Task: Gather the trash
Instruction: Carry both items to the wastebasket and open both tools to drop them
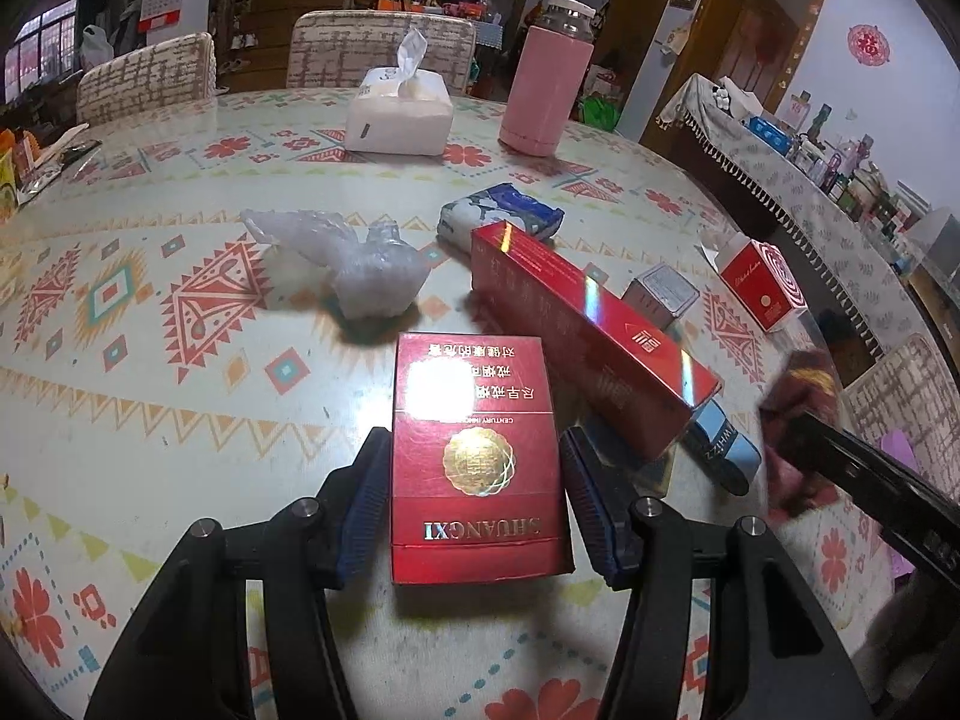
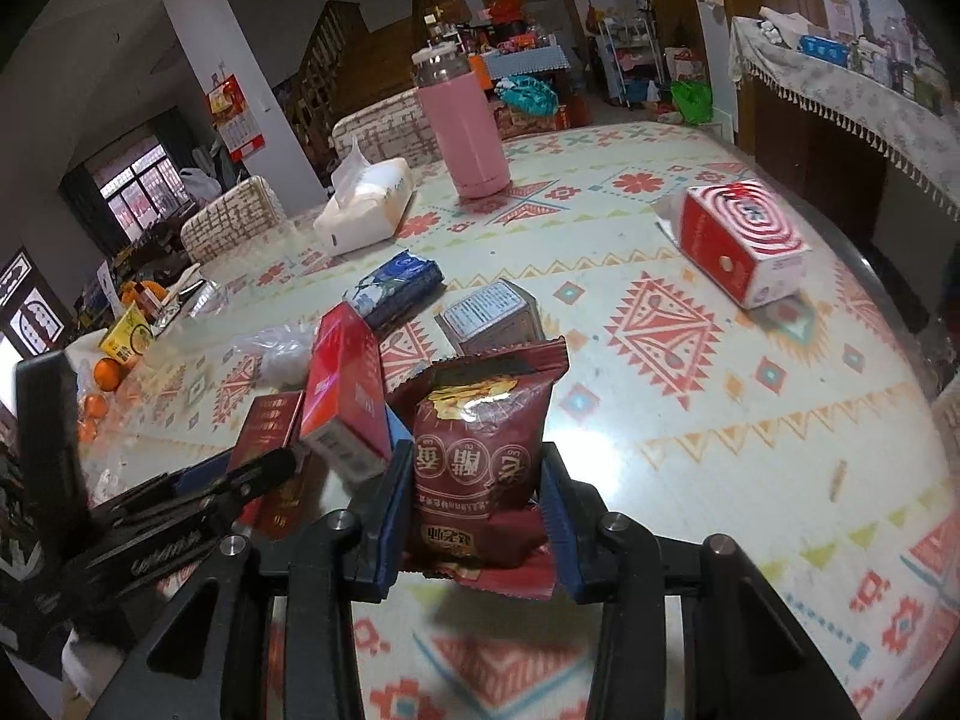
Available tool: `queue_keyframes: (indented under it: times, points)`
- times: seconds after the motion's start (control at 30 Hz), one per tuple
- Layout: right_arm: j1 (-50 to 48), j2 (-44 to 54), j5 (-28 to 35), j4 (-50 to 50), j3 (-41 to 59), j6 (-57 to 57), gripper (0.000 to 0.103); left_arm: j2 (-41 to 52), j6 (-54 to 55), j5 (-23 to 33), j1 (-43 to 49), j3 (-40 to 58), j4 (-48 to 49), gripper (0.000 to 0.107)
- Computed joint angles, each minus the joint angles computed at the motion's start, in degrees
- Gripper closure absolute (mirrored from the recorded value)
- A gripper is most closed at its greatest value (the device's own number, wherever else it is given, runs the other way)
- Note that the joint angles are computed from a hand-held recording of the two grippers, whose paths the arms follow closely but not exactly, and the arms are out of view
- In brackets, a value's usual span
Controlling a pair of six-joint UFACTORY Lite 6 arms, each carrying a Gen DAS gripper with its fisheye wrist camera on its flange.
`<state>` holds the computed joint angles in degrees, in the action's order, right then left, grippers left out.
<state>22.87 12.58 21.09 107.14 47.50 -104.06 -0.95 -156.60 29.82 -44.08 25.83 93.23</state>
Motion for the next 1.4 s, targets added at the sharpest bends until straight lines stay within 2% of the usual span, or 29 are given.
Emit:
queue_keyframes:
  times: [0.17,0.3,0.53,0.7,0.77,0.93,1.17,1.3,1.4]
  points:
    - [-3.5,-10.7,0.4,0.9,-9.3,-3.9,0.06,-0.3,0.1,0.7,-1.2,-0.2,-0.8,0.051]
    - [-9.7,-19.7,3.1,-5.7,-16.4,-0.9,0.06,-0.8,1.3,2.0,-2.9,-0.1,-2.9,0.051]
    - [-28.9,-30.5,12.9,-20.6,-24.1,5.7,0.06,0.3,6.8,5.4,-6.8,3.0,-8.5,0.051]
    - [-43.0,-33.5,20.9,-28.0,-25.2,6.1,0.06,1.7,15.1,12.8,-15.8,9.4,-17.3,0.051]
    - [-48.9,-33.7,24.3,-30.1,-24.8,4.9,0.06,3.1,17.5,13.6,-18.4,12.5,-18.7,0.051]
    - [-61.2,-29.1,30.8,-33.0,-21.7,1.0,0.06,11.2,25.1,14.5,-22.2,24.8,-21.5,0.051]
    - [-74.1,-16.1,35.7,-35.0,-12.6,-4.0,0.06,26.8,37.9,8.5,-21.2,47.3,-25.9,0.051]
    - [-79.0,-7.5,36.6,-35.7,-4.5,-4.1,0.06,41.0,53.5,6.1,-19.9,69.0,-34.9,0.051]
    - [-82.0,-1.1,37.1,-36.1,2.5,-3.0,0.06,52.1,66.3,7.1,-19.4,87.0,-42.9,0.051]
